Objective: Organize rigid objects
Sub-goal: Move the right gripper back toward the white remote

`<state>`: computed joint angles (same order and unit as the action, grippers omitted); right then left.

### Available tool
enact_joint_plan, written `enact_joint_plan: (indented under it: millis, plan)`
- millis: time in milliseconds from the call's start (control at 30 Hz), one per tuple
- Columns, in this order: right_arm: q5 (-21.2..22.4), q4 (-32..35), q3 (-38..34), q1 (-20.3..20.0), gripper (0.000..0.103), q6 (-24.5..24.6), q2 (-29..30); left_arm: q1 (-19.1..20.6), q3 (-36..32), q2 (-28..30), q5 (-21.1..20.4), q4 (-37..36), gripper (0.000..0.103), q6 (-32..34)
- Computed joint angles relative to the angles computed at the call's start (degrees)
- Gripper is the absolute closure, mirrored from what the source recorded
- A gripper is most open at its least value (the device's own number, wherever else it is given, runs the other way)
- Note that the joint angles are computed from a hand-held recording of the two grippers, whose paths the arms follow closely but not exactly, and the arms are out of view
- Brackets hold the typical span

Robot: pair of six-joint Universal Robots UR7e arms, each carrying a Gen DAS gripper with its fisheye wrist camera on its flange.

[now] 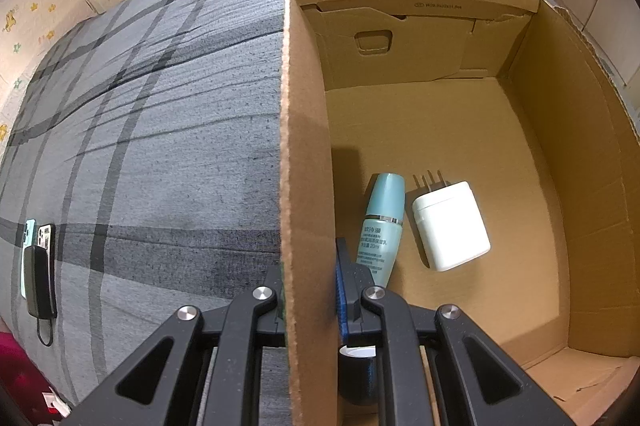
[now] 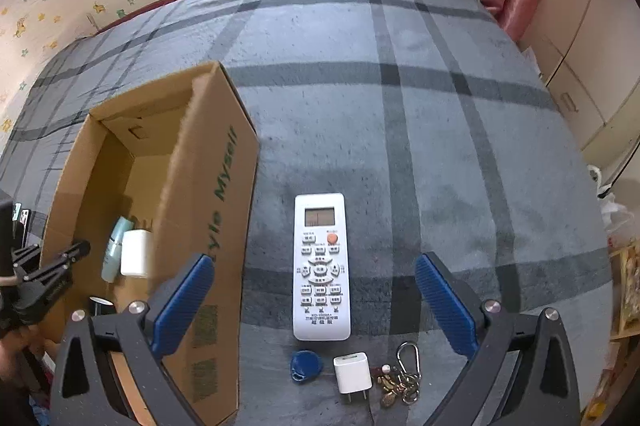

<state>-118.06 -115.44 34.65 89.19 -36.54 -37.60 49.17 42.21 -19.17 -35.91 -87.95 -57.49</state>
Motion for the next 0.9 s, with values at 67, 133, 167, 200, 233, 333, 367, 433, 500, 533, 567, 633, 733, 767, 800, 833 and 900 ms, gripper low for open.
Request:
enact_joint_plan:
  millis: [67, 133, 167, 200, 233, 333, 367, 433, 500, 533, 567, 633, 733, 767, 800, 833, 900]
  plan:
    - [-0.2, -1.4, 1.0, -0.6, 0.0, -0.8, 0.0, 0.0, -0.6, 0.3, 0.1, 0.8, 0.089, -0.2]
    - [-0.4, -1.8, 1.3, -1.0, 0.0, -0.9, 0.2, 0.0, -0.9, 0.5, 0.1, 1.2, 0.089, -0.3]
    - [-0.8, -2.1, 1.5, -1.4, 0.0, -0.9, 0.4, 0.0, -0.9, 0.5, 0.2, 1.3, 0.089, -0.3]
    - [-0.8, -2.0, 1.6, -1.7, 0.0, -0.9, 0.6, 0.0, -1.0, 0.5, 0.2, 1.2, 0.089, -0.4]
    - [-0.8, -1.8, 1.6, -1.9, 0.0, -0.8, 0.7, 0.0, -0.9, 0.5, 0.1, 1.0, 0.089, -0.3]
    - [-1.0, -2.6, 2.2, -2.6, 0.0, -1.3, 1.2, 0.0, -0.6, 0.4, 0.1, 0.7, 0.089, -0.1]
    - [-0.9, -3.0, 2.5, -2.7, 0.0, -1.7, 1.2, 0.0, -0.7, 0.4, 0.2, 1.0, 0.089, -0.2]
    - [-0.5, -3.7, 2.8, -3.0, 0.0, -2.2, 1.4, 0.0, -1.1, 0.6, 0.3, 1.4, 0.089, -0.2]
    - [-0.4, -4.1, 2.5, -3.3, 0.0, -2.6, 1.9, 0.0, -1.3, 0.7, 0.2, 1.7, 0.089, -0.3]
    - [-0.5, -3.8, 1.8, -3.4, 0.0, -2.5, 2.4, 0.1, -1.3, 0.7, 0.2, 1.6, 0.089, -0.4]
    - [-0.5, -3.3, 1.2, -3.5, 0.0, -2.3, 2.8, 0.1, -1.2, 0.7, 0.1, 1.6, 0.089, -0.4]
    - [-0.8, -2.5, 0.2, -3.6, 0.0, -2.1, 3.6, 0.0, -1.1, 0.7, 0.2, 1.6, 0.089, -0.4]
    - [-1.6, -2.3, -0.4, -3.6, 0.0, -2.4, 4.3, 0.0, -1.8, 1.0, 0.4, 2.6, 0.089, -0.7]
    - [-1.5, -2.2, -0.5, -3.7, 0.0, -2.3, 4.3, 0.0, -1.8, 1.0, 0.5, 2.7, 0.089, -0.7]
    - [-1.5, -1.9, -0.6, -3.7, 0.0, -2.3, 4.4, 0.0, -2.0, 1.1, 0.5, 2.8, 0.089, -0.8]
    - [-1.7, -2.1, -0.5, -3.7, 0.001, -2.6, 4.4, -0.1, -1.9, 1.1, 0.5, 2.7, 0.089, -0.8]
    - [-2.3, -2.6, -0.2, -3.6, 0.001, -3.1, 4.5, -0.1, -1.9, 1.1, 0.5, 2.7, 0.089, -1.0]
